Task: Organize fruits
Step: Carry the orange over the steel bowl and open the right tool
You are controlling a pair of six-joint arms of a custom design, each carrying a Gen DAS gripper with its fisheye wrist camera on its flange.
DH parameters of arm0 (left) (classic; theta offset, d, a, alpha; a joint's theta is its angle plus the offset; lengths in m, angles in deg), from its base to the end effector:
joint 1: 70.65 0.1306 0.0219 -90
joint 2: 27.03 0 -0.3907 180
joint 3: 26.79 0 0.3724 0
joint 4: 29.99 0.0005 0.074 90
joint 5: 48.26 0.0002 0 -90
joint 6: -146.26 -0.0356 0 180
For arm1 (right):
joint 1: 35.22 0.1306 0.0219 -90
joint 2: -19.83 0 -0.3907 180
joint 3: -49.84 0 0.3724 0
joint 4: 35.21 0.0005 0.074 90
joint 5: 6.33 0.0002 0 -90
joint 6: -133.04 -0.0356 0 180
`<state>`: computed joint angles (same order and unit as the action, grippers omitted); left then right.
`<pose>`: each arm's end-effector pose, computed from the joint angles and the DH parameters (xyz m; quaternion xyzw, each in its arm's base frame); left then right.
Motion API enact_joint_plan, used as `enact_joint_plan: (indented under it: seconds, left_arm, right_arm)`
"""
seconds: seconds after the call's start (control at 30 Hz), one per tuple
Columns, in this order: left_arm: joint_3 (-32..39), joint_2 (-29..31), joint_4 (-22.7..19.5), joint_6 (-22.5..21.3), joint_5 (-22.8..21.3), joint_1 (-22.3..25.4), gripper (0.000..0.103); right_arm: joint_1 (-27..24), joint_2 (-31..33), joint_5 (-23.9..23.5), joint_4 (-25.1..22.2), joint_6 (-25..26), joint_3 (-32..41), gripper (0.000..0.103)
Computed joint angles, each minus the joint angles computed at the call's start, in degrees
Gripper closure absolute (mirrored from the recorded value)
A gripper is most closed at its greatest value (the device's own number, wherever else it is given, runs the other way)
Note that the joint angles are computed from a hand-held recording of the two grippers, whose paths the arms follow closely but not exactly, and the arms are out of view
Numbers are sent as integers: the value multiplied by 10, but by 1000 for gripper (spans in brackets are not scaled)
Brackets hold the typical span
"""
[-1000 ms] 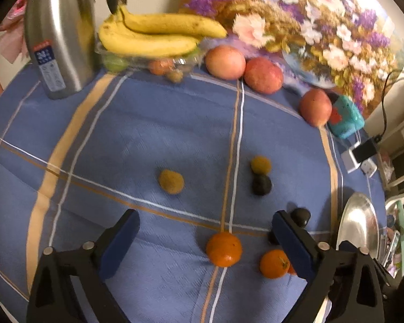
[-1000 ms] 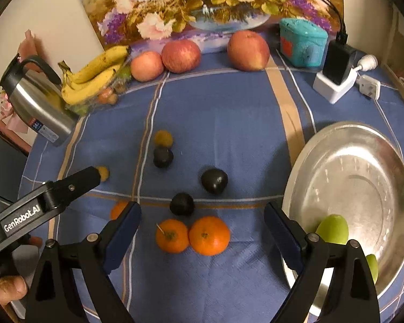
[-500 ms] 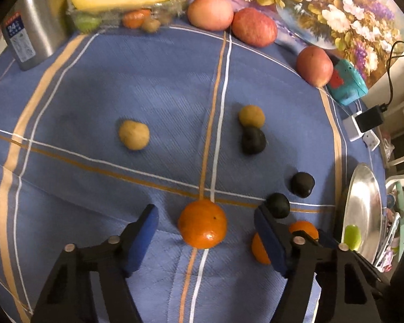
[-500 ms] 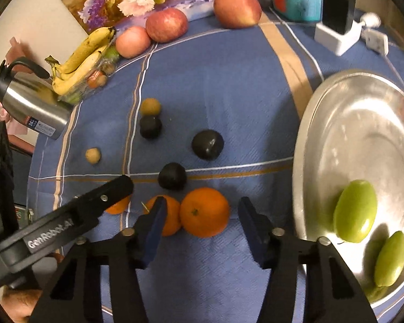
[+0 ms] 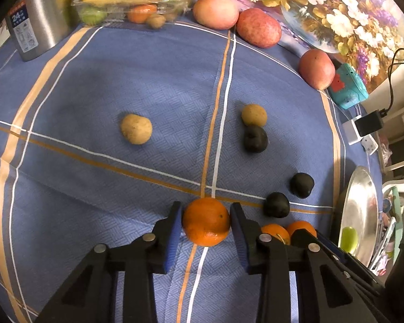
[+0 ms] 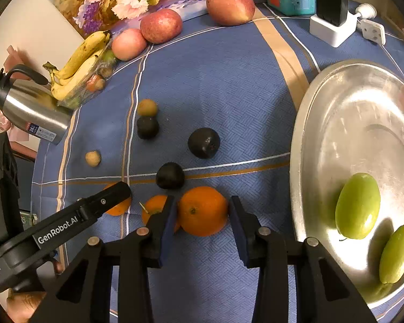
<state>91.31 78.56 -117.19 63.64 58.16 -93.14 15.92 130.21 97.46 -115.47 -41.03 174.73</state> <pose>0.4753 -0.2082 0.4832 0.1478 0.9699 -0.1707 0.0909 0.3602 0.4327 0.4911 0.2993 0.9237 0.1481 0.1880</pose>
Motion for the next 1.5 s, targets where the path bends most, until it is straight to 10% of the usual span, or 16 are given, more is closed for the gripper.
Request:
enact_joint_plan:
  seconds: [1.0, 1.5]
  left_arm:
    - [17, -30, 23, 8, -4, 6, 66]
    - [36, -37, 22, -3, -7, -74, 66]
  right_arm:
    - [7, -48, 46, 25, -27, -35, 63]
    - [27, -139, 124, -82, -169, -112, 63]
